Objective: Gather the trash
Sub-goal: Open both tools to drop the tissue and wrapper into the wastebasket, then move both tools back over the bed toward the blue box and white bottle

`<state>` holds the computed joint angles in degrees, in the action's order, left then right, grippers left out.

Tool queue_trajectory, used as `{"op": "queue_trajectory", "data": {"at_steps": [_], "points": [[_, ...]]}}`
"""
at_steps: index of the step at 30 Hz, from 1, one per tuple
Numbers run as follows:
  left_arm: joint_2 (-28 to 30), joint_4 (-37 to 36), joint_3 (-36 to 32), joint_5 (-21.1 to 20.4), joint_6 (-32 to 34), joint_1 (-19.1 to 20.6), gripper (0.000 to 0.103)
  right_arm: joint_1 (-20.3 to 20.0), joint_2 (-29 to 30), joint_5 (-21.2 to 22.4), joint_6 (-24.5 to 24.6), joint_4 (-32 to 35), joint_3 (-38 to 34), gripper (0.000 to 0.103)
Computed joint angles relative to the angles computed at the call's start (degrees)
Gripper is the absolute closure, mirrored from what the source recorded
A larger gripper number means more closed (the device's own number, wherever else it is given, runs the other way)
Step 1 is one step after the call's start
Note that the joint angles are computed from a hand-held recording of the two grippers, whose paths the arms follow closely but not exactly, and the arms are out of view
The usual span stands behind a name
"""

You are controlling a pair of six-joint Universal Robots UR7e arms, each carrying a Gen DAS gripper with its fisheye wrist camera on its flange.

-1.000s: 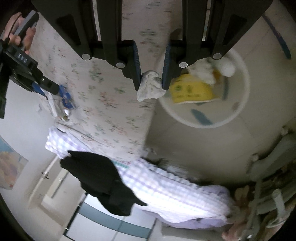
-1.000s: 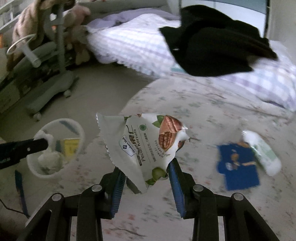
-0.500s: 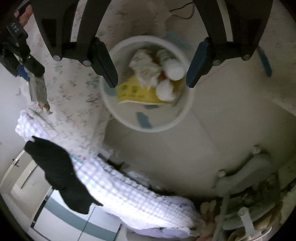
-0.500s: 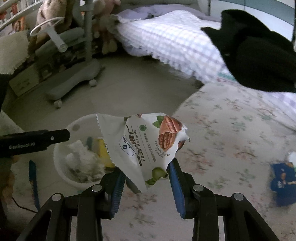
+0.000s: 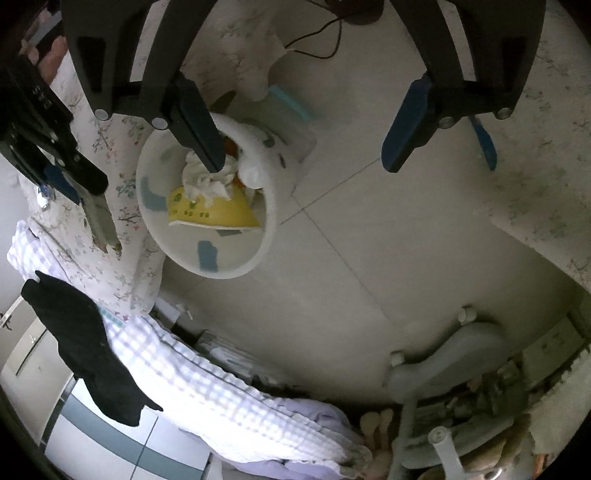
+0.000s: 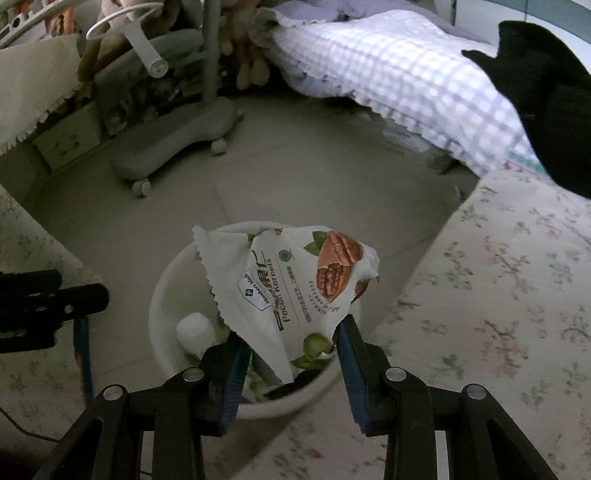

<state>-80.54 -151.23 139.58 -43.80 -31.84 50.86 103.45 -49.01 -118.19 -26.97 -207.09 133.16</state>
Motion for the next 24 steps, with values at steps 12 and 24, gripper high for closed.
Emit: {"op": "queue_trajectory", "data": {"at_steps": [12, 24], "points": [[-2.66, 1.45, 1.19, -0.20, 0.32, -0.55, 0.008, -0.71, -1.96, 3.48, 5.89, -0.76, -0.06, 0.024], [1.49, 0.79, 1.24, -1.50, -1.21, -7.18, 0.006, -4.95, -16.63, 5.16, 11.16, 5.78, 5.98, 0.011]]}}
